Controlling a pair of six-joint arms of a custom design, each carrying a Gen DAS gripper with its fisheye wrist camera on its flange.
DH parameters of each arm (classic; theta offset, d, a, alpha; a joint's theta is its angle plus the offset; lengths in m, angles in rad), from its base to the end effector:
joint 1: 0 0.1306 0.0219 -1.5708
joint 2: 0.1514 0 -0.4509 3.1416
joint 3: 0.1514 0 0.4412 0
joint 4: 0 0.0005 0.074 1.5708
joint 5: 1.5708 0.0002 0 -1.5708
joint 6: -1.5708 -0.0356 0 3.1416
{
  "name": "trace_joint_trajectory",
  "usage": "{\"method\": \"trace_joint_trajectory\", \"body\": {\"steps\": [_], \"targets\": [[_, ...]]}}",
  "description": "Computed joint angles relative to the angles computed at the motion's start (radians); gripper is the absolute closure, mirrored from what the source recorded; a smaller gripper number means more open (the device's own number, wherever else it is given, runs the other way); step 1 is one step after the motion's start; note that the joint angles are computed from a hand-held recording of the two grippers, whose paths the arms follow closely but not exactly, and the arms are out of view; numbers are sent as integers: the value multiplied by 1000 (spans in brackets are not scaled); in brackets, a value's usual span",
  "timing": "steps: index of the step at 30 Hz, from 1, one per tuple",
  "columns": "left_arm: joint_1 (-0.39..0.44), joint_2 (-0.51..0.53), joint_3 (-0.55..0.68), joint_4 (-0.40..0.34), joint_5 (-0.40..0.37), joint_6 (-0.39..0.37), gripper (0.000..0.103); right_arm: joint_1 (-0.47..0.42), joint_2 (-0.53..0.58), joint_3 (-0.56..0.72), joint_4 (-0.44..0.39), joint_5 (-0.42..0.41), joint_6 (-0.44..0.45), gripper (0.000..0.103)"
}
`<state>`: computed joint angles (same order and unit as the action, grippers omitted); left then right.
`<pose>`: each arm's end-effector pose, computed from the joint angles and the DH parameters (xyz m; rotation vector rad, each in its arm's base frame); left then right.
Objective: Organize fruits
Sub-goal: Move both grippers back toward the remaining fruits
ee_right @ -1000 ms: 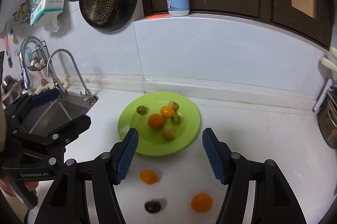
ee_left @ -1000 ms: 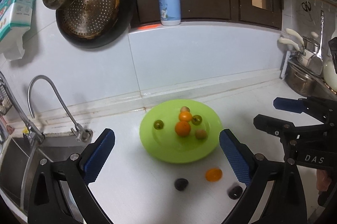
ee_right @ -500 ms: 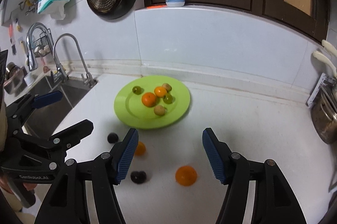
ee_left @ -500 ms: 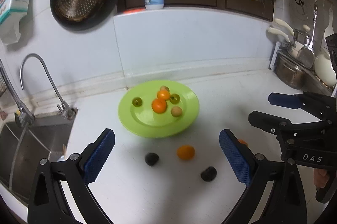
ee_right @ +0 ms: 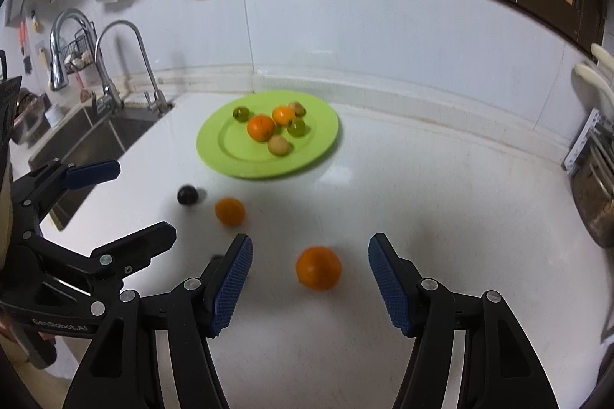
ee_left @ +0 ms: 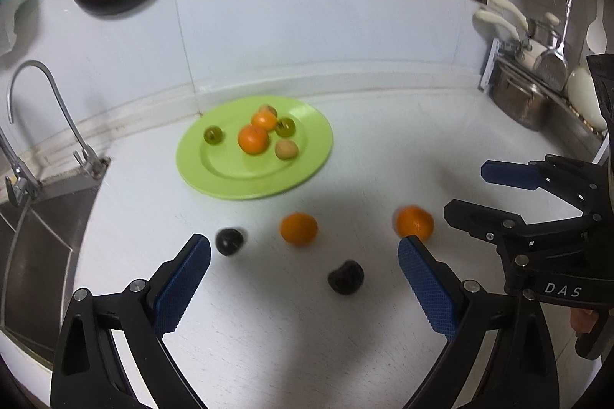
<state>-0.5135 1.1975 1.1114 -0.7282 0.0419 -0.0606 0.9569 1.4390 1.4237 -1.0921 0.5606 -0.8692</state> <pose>0.3799 -0.2165 0.4527 0.6988 2.2965 -0.2632 0.3144 0.4124 0.4814 0.0583 2.4299 0.0260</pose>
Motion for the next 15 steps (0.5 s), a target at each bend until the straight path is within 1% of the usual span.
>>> {"method": "trace_joint_trajectory", "body": {"steps": [7, 15], "targets": [[-20, 32, -12, -32, 1, 22, 11, -9, -8, -53, 13, -56, -23, 39], [-11, 83, -8, -82, 74, 58, 26, -27, -2, -93, 54, -116, -11, 40]]}}
